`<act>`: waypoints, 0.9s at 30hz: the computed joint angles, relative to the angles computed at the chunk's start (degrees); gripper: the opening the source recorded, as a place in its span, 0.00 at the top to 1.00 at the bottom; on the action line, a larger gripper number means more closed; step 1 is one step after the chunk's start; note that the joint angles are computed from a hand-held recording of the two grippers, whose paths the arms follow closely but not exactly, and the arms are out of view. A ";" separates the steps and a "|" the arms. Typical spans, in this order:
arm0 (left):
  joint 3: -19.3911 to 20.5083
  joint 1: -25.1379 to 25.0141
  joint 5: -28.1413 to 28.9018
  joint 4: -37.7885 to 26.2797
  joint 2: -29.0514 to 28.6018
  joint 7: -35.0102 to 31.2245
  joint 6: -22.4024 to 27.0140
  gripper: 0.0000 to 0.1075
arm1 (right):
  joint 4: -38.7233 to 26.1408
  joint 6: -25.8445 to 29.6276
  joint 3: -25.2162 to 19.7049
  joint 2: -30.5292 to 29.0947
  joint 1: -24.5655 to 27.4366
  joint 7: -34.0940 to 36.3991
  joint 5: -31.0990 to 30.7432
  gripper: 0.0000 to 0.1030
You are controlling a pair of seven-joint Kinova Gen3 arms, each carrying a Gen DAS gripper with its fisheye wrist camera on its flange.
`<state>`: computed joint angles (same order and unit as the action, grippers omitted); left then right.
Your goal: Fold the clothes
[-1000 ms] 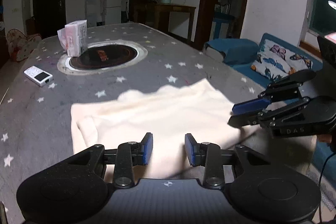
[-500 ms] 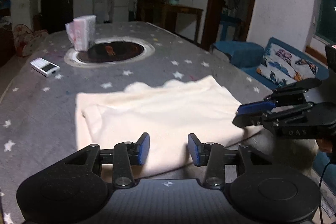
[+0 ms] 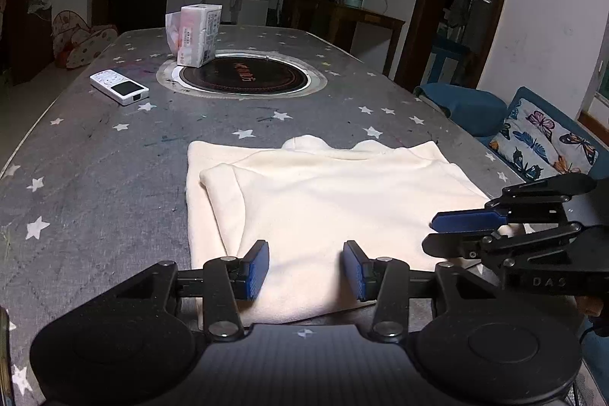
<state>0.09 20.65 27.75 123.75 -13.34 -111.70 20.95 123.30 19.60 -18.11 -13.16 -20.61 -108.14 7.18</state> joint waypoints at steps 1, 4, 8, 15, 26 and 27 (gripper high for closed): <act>0.07 -0.21 -0.23 -0.54 -0.01 0.33 0.78 0.56 | -0.22 0.40 0.93 -0.29 -0.63 0.59 -0.79 0.80; -1.63 0.90 1.92 -1.78 0.19 -1.59 1.62 0.55 | -1.00 1.22 2.19 -1.16 -0.69 1.95 -1.65 0.79; -3.58 1.71 7.58 -3.96 2.11 -6.26 2.60 0.55 | -2.64 2.20 1.00 -0.61 2.96 0.32 0.72 0.76; 1.52 -3.39 4.76 -5.77 5.91 -3.19 2.15 0.55 | -4.41 3.46 3.43 3.39 5.20 -2.42 1.84 0.76; 2.24 -4.36 6.11 -4.75 5.32 -4.92 1.41 0.51 | -9.64 4.38 7.84 7.07 1.23 4.32 -2.47 0.76; 2.23 -4.31 6.02 -4.76 5.33 -4.82 1.39 0.51 | -10.32 4.38 7.79 7.87 1.10 4.86 -2.56 0.76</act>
<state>2.32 16.34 33.77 118.99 -8.01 -116.52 22.35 112.98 23.98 -10.31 -5.29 -19.51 -103.29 4.62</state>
